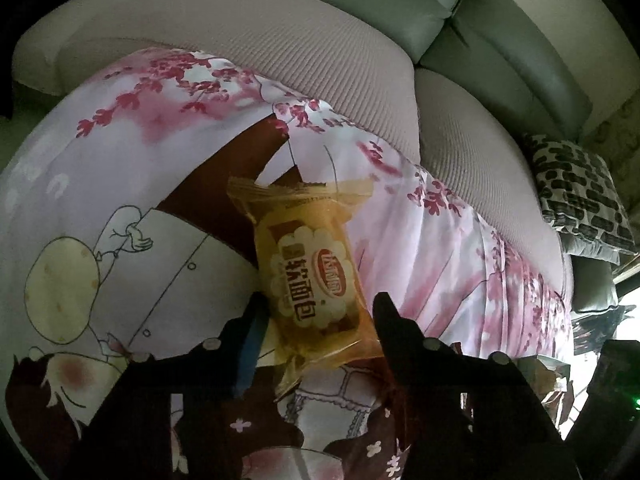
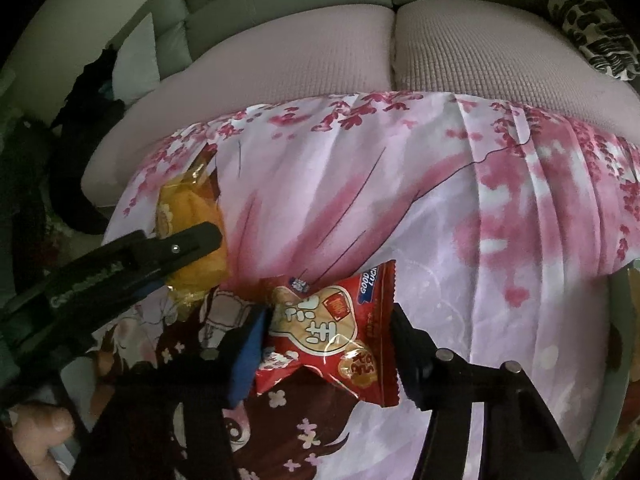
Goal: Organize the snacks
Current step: 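Grasp the yellow bread bag with the left gripper while the right grasps the red candy bag, then carry the yellow bread bag and red candy bag over the tray with both grippers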
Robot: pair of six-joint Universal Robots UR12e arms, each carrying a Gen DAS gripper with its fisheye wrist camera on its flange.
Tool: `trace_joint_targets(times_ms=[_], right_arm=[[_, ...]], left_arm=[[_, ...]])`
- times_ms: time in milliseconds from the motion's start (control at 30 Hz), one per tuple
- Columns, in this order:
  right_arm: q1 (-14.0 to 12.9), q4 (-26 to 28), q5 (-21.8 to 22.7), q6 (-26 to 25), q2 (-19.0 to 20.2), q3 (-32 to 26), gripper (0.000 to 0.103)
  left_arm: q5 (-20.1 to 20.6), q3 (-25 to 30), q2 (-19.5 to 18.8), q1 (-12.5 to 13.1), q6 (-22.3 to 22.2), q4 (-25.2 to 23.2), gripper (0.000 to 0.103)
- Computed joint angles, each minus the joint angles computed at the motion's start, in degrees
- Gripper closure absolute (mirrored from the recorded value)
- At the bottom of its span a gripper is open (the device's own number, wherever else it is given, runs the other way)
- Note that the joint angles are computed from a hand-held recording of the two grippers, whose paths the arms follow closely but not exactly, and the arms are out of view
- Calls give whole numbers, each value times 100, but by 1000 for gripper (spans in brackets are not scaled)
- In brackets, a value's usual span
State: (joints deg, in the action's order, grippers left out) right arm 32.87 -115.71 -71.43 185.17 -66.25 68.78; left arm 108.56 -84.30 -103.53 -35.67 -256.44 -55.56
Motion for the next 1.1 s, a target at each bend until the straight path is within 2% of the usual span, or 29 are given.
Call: trace_joint_targets(times_ms=[67,133,433,700,800,967,1100], right_arm=[[10,-1,-29,-20,-12,-3,48],[20,-23,-79,-45,-28,3,50],[-77,-166,-20,29,-274,230,50],[-250,-469,-38,332,-726,661,50],[-320,-623,-89,427,-917,846,50],[-533,-830,-259,585,-1299,1251,50],[-807,-822,-700,740,-1596,1563,50]], left_arm=[[22,39,-7,-9,-44,-96,58],[43,29,11,-16,-116,-99,59],[445,151,80,-250,-562,-334,60],[892,471,28,-584,-824,-505,60],[1026,683,-45,-703,-828,-704,60],[1089,1140,-316,-901,-367,-664,60],[726,1720,-766,-994,421,-444,60]])
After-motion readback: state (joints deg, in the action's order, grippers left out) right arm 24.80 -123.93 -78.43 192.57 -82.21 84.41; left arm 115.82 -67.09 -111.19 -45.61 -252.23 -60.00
